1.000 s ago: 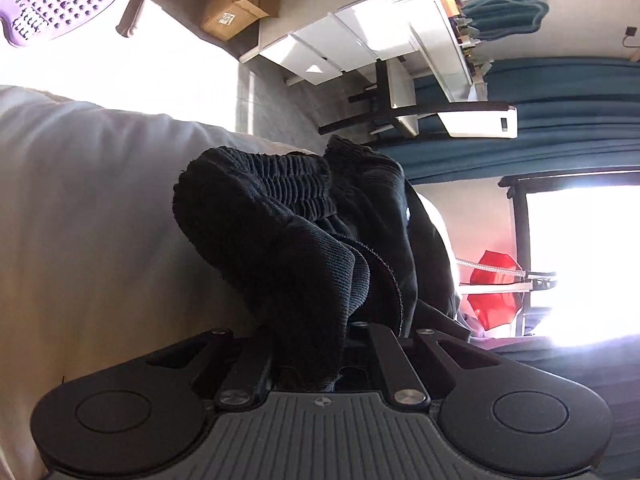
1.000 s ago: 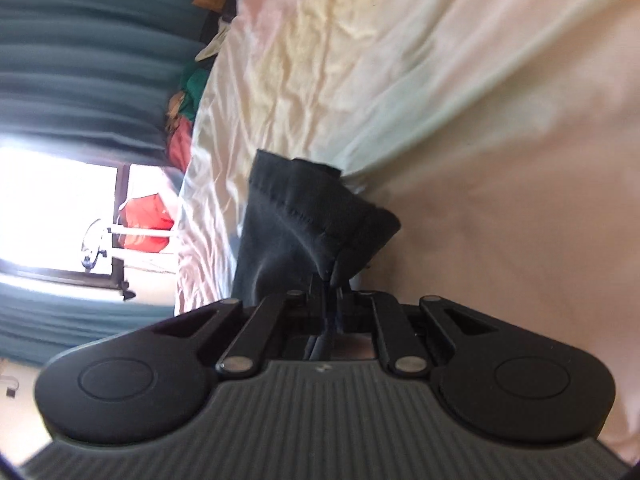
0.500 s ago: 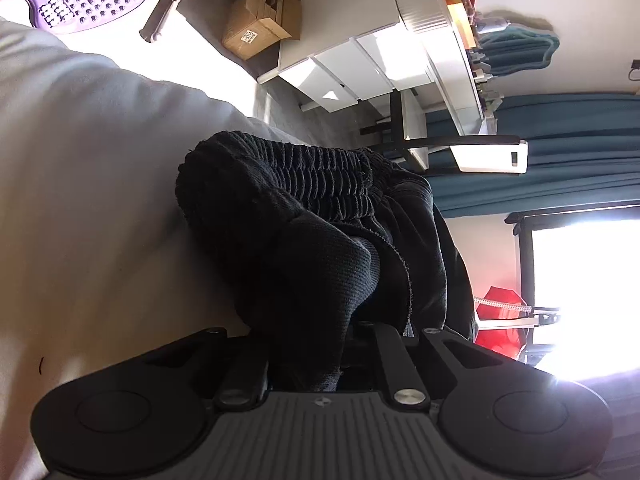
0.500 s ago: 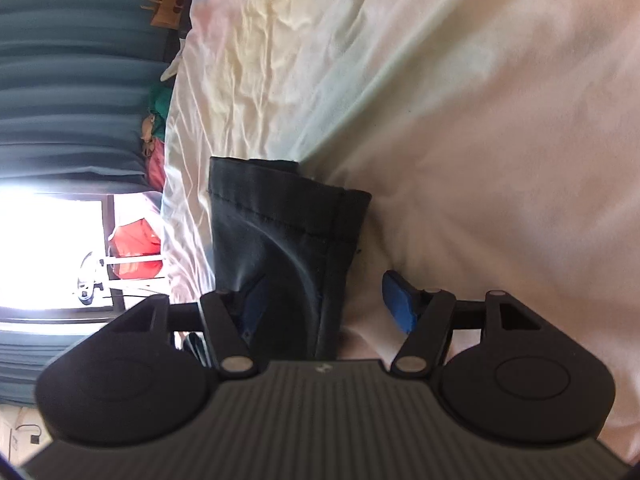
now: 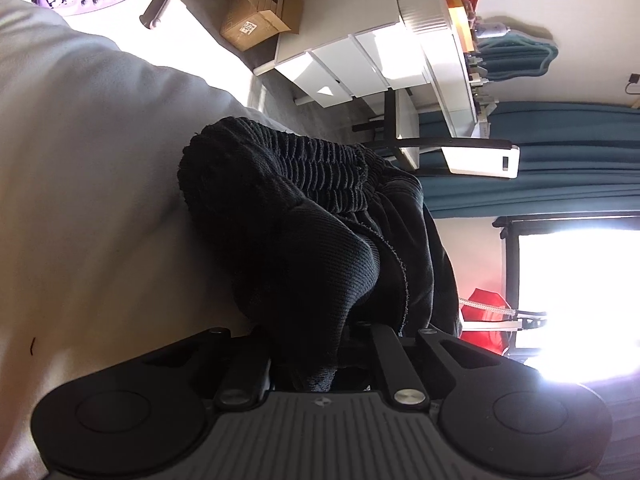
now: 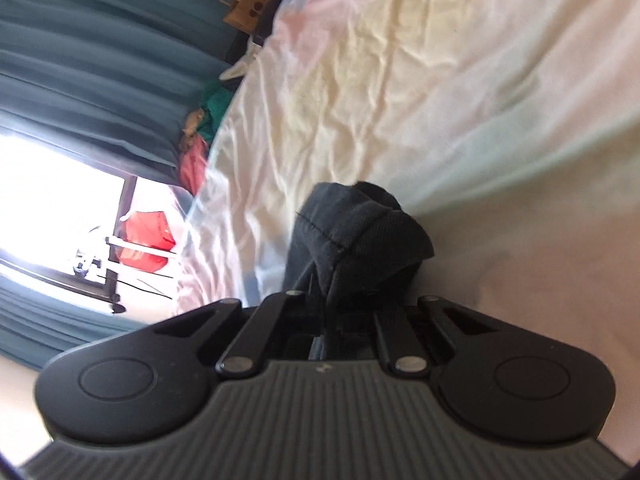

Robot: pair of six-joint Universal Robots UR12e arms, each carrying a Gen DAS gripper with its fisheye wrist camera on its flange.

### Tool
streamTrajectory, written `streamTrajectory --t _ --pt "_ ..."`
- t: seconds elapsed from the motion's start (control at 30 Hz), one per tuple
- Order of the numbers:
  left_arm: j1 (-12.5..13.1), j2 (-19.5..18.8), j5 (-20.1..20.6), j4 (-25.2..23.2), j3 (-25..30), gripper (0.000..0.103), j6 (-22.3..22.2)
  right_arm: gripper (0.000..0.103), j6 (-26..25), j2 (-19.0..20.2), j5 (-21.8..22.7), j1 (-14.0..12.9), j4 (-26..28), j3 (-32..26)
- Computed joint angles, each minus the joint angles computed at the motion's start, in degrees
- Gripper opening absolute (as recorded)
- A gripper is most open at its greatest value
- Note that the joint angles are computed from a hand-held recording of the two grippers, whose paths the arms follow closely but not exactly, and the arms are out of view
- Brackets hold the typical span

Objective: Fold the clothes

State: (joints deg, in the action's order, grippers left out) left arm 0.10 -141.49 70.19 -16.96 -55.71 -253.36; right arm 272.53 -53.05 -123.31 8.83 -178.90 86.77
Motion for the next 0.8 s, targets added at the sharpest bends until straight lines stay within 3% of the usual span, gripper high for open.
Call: streamTrajectory --t 0.07,0.17,0.23,0.27,0.33,0.43,0.5,0.57,0.63,0.7,0.8 --pt "0.51 -0.88 -2.72 7.22 -0.48 0.006 -2.99 0.007 -4.56 1.56 -4.04 0.10 -8.36 -1.08" --pt "0.96 -2.64 -5.25 20.20 -0.87 0.006 -11.14 0.007 -16.77 4.11 -9.35 0.40 -23.06 -2.99" --pt "0.94 -3.52 -5.67 25.22 -0.39 0.006 -13.44 0.007 -18.22 3.98 -12.96 0.74 -23.97 -2.98" --pt "0.89 -3.73 -5.79 26.30 -0.10 0.006 -13.33 0.007 -15.34 2.97 -13.84 0.66 -20.82 -1.59" --pt "0.64 -3.30 -5.73 24.43 -0.13 0.006 -10.65 0.007 -4.72 -0.20 -12.29 0.23 -9.27 2.49" --pt "0.32 -2.07 -4.75 19.19 -1.14 0.006 -9.21 0.007 4.29 -4.37 -0.74 -1.42 7.74 6.64" --pt "0.27 -1.24 -4.21 14.65 -1.93 0.006 -9.73 0.007 8.36 -5.43 5.15 -2.06 10.56 8.54" --pt "0.49 -0.88 -4.19 11.12 -2.54 0.006 -12.41 0.009 11.70 -5.61 5.94 -2.12 4.84 10.92" --pt "0.78 -1.16 -5.24 11.69 -2.86 0.007 -16.01 0.014 14.44 -6.25 4.38 -1.48 4.98 11.57" --pt "0.81 -1.29 -5.33 11.09 -2.50 0.007 -15.32 0.025 17.92 -7.25 1.99 -0.58 9.08 11.33" --pt "0.85 -1.53 -5.36 10.34 -1.78 0.007 -13.90 0.033 24.76 -9.14 -4.60 1.28 22.59 9.20"
